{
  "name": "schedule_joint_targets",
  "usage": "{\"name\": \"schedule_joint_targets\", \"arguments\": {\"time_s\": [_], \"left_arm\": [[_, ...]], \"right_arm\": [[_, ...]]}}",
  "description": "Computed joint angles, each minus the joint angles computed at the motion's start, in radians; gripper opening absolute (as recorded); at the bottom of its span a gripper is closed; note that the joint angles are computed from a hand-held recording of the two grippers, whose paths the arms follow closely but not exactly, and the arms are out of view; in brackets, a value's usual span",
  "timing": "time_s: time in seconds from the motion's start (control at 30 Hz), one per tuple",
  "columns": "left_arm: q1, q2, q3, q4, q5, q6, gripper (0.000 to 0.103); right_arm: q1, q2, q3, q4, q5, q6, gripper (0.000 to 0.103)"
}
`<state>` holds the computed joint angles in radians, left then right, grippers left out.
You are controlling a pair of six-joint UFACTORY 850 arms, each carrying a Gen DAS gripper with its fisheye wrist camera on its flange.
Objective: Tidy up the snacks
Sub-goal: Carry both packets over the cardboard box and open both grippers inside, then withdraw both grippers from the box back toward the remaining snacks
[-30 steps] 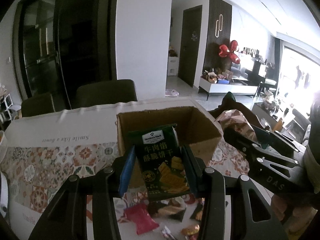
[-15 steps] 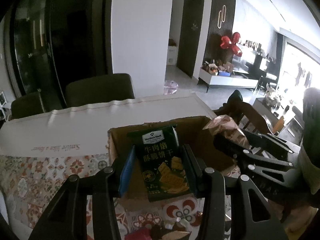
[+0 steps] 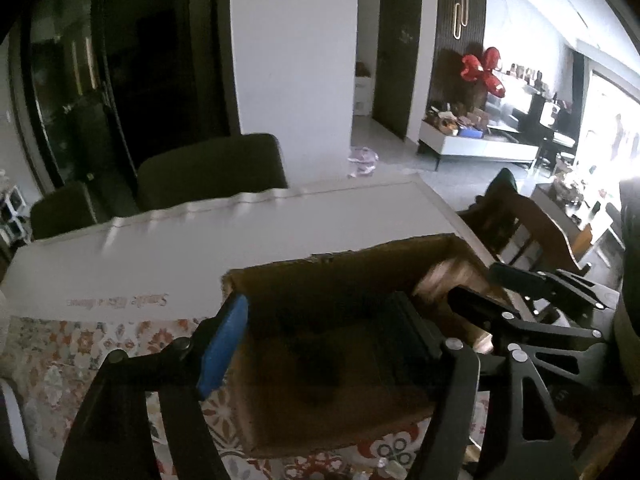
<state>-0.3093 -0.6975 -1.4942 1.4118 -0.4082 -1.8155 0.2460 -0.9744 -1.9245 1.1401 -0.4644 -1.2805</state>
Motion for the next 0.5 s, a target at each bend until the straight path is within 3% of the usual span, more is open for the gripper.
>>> {"name": "schedule_joint_targets", "arguments": {"time_s": [0.1,0.27,0.5], "left_arm": [[-0.012,0.018,0.026,0.038,-0.033,-0.035,0.072],[-0.043,0.067,0.099,0.118,-0.081,-0.123,0.072],[-0.082,0.160,0.229,0.241,-0.105,-0.294,0.072]], "right_arm": [[-0.001,0.017,0.032,0.038,0.034,-0.035,0.061],[-0.004,0.077,0.126,0.190,0.065,-0.187,0.061],[-0.009,0.203,0.323,0.516,0.075,-0.560,0.065]]}}
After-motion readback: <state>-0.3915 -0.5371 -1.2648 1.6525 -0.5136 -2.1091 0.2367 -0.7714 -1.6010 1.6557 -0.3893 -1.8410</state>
